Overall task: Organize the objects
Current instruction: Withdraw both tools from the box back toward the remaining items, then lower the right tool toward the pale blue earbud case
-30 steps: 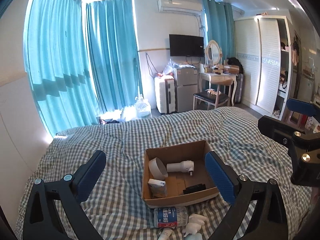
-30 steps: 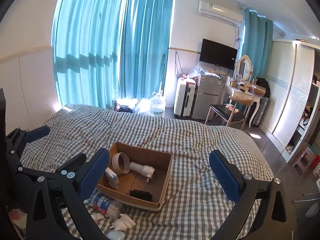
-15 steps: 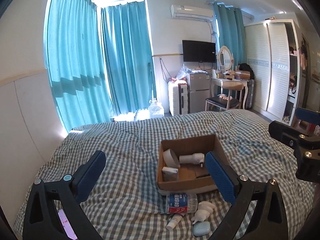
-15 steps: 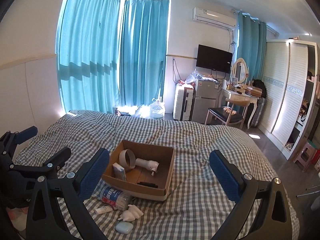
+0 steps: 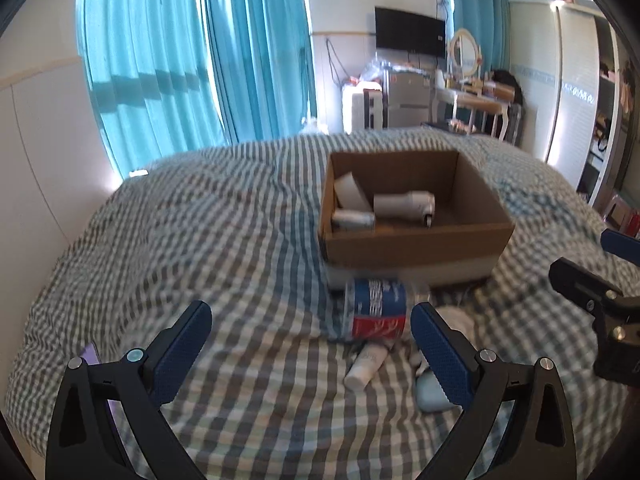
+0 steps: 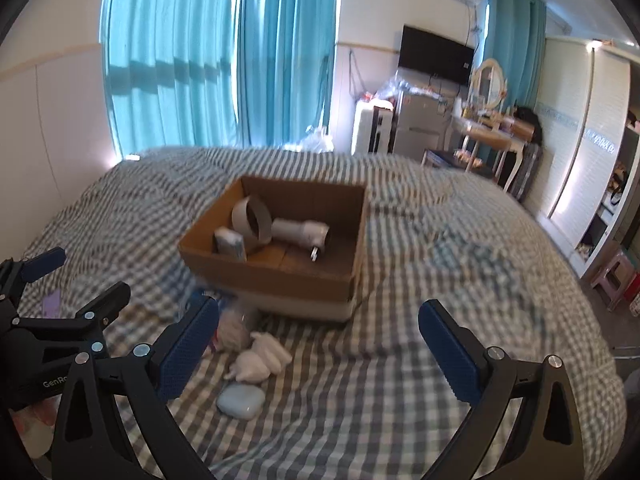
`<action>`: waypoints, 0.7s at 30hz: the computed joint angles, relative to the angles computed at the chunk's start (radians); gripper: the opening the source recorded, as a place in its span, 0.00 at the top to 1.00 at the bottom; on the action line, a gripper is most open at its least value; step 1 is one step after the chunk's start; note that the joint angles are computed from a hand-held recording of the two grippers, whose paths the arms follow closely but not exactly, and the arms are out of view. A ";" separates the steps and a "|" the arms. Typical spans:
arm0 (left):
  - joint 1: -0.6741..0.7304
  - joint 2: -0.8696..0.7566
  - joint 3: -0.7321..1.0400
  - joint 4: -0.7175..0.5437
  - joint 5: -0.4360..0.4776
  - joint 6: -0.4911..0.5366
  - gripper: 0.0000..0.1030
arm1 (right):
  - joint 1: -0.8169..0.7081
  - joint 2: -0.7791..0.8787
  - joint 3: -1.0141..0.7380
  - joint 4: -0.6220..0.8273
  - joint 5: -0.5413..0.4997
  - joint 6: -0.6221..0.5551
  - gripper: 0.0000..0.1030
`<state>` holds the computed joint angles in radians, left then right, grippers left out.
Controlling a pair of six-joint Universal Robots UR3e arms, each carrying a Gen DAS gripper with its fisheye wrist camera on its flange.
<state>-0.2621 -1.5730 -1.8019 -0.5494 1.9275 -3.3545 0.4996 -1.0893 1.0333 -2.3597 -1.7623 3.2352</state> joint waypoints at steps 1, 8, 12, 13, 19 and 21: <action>0.001 -0.011 -0.017 0.010 0.000 0.004 0.01 | 0.001 0.008 0.019 -0.008 0.005 -0.001 0.02; 0.037 -0.053 -0.053 -0.002 -0.048 0.006 0.01 | 0.009 0.122 0.025 0.056 0.064 -0.040 0.02; 0.064 -0.065 -0.042 -0.047 -0.074 -0.012 0.01 | 0.030 0.204 -0.057 0.138 0.079 -0.072 0.08; 0.073 -0.069 -0.041 -0.051 -0.087 -0.015 0.01 | 0.035 0.221 -0.077 0.157 0.083 -0.081 0.08; 0.111 -0.065 -0.064 -0.048 -0.139 -0.026 0.01 | 0.051 0.326 -0.185 0.240 0.116 -0.126 0.16; 0.112 -0.067 -0.068 -0.046 -0.140 -0.027 0.01 | 0.055 0.354 -0.216 0.259 0.113 -0.132 0.18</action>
